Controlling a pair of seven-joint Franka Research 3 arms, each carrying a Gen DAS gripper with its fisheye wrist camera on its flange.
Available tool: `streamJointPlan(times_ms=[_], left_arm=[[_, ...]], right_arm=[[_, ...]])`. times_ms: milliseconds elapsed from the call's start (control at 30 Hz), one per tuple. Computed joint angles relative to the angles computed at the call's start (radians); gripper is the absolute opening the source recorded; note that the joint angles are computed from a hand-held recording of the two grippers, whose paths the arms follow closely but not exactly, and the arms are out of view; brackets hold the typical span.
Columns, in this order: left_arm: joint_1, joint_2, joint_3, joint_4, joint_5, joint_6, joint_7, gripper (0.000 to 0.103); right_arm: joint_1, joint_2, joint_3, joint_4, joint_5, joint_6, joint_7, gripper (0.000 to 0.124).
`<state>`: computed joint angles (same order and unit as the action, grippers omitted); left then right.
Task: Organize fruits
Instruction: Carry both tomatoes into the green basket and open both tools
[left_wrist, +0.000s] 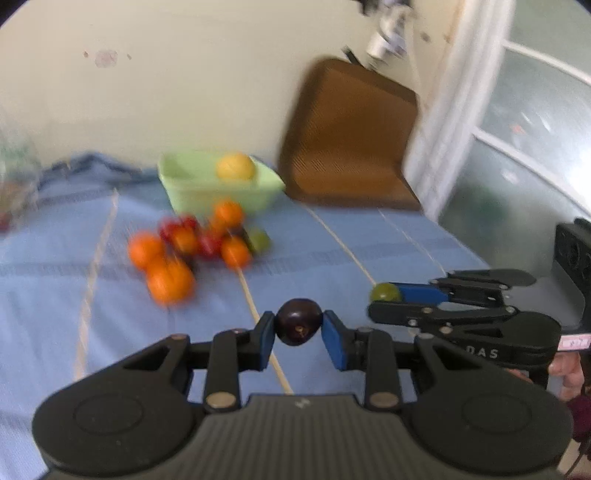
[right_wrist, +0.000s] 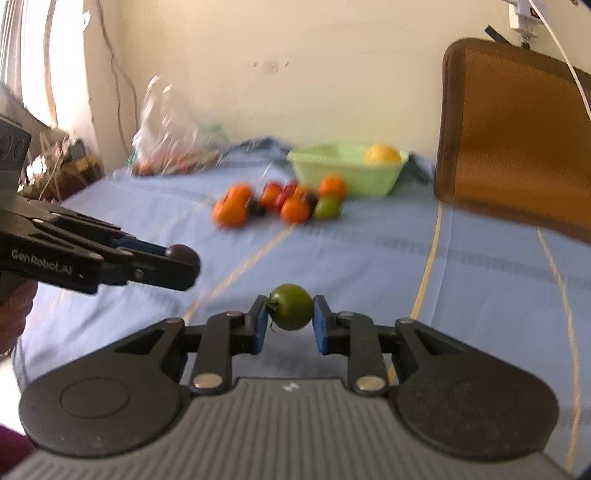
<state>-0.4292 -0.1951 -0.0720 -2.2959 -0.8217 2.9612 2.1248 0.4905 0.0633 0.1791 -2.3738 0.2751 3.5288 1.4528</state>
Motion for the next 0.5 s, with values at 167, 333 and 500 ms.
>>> streamJointPlan(times_ms=[167,333,500], left_arm=[[0.156,0.222,-0.053,0.265,0.400,0.010,-0.294,0.028],[0.199,0.489,-0.045,0.611,0.600,-0.117,-0.467,0.028],[0.210,0.713,-0.053,0.902,0.719,-0.278,-0.578,0.029]], right_arm=[[0.051,0.140,-0.114,0.284,0.057,-0.096,-0.133,0.028],[0.067,0.358,-0.180,0.631,0.129,-0.205,-0.149,0.029],[0.132,0.547,-0.331,0.919,0.084,-0.398,-0.027,0.029]])
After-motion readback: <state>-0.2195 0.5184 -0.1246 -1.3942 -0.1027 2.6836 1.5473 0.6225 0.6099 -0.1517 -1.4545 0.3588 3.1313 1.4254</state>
